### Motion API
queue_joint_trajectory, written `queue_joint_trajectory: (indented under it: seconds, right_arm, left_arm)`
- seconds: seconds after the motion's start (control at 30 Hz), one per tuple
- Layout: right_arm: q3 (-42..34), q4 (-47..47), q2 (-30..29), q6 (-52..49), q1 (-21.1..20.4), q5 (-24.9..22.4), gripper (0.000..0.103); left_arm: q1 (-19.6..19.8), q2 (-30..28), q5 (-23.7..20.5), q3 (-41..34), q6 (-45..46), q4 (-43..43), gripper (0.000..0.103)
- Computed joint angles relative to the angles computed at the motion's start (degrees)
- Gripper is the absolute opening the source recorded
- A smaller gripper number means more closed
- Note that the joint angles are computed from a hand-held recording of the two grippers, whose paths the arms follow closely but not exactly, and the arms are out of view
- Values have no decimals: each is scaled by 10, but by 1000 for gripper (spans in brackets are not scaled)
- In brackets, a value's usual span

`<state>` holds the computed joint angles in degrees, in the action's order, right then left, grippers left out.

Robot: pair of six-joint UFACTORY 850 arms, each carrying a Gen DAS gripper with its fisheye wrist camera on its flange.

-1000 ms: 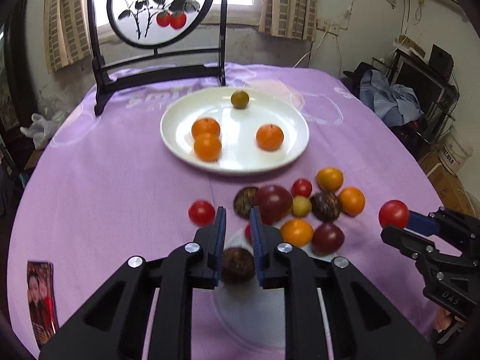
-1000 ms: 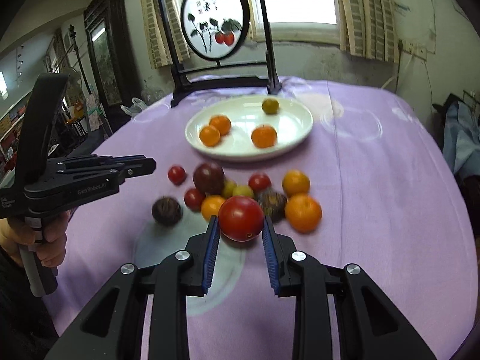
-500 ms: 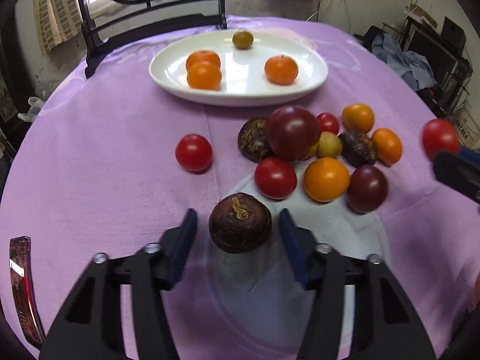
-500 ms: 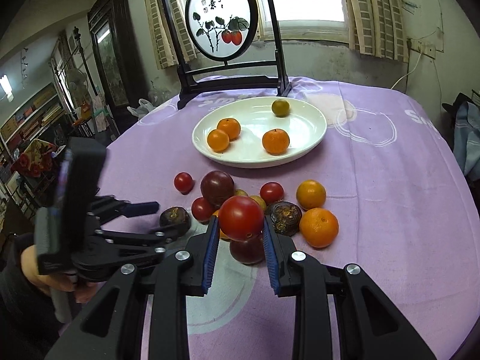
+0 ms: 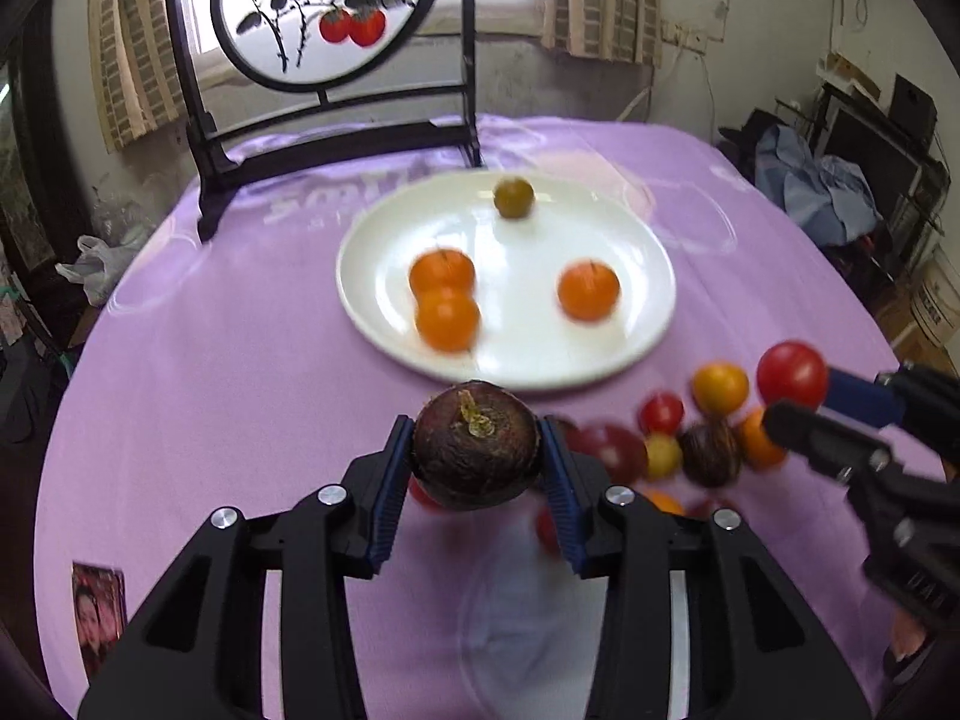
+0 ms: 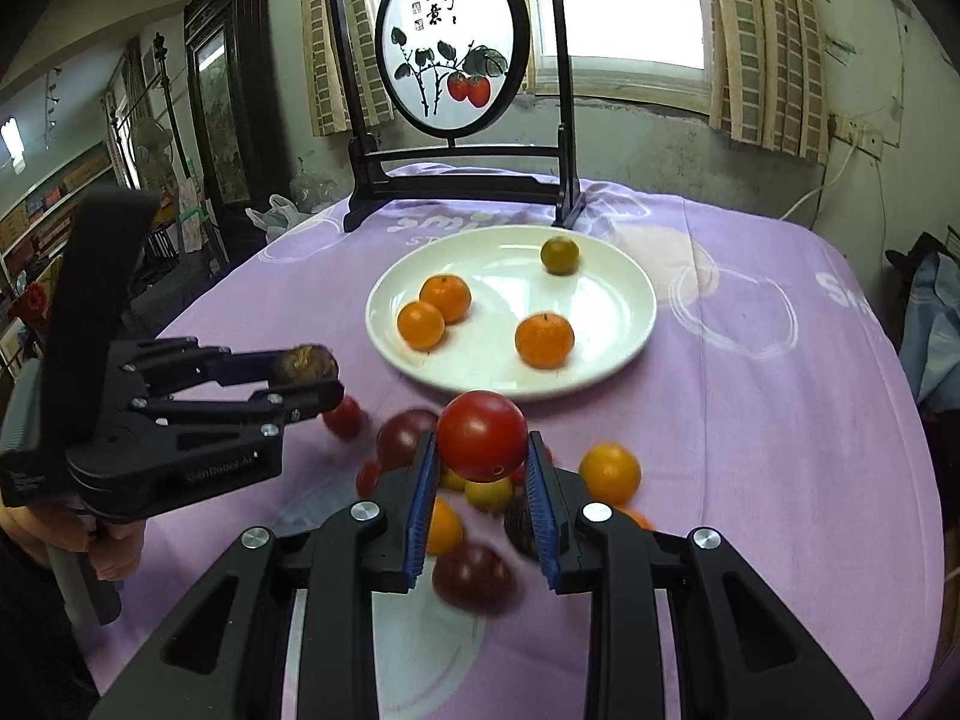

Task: Organize fruits
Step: 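Place the red tomato and brown mangosteen on the white plate, opening both grippers, then grasp a dark purple tomato with the right gripper while the left gripper grasps a red tomato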

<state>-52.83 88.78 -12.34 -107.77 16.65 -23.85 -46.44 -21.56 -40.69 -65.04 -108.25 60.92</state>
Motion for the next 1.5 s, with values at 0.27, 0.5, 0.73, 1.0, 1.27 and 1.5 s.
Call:
queue_joint_trajectory:
  seconds: [0.27,0.5,0.73,1.0,1.27,1.5]
  right_arm:
    - [-118,-139,-110,162,48,39,29]
    - [-173,-239,-168,274,67,55,31]
    - [-159,-198,-158,249,56,41,58]
    - [-83,-117,-90,166,15,12,59]
    - [10,-82,-19,100,-17,9,61]
    - [62,-90,5,89,-20,15,62]
  left_arm:
    - [77,-39,13,-46,17,-16,41]
    - [123,-83,34,-83,38,-42,41]
    - [126,-86,41,-84,4,-19,64]
    - [81,-41,6,-39,-64,23,80]
    - [2,-10,-8,9,-129,49,90]
    - [-39,-3,4,40,-179,43,90]
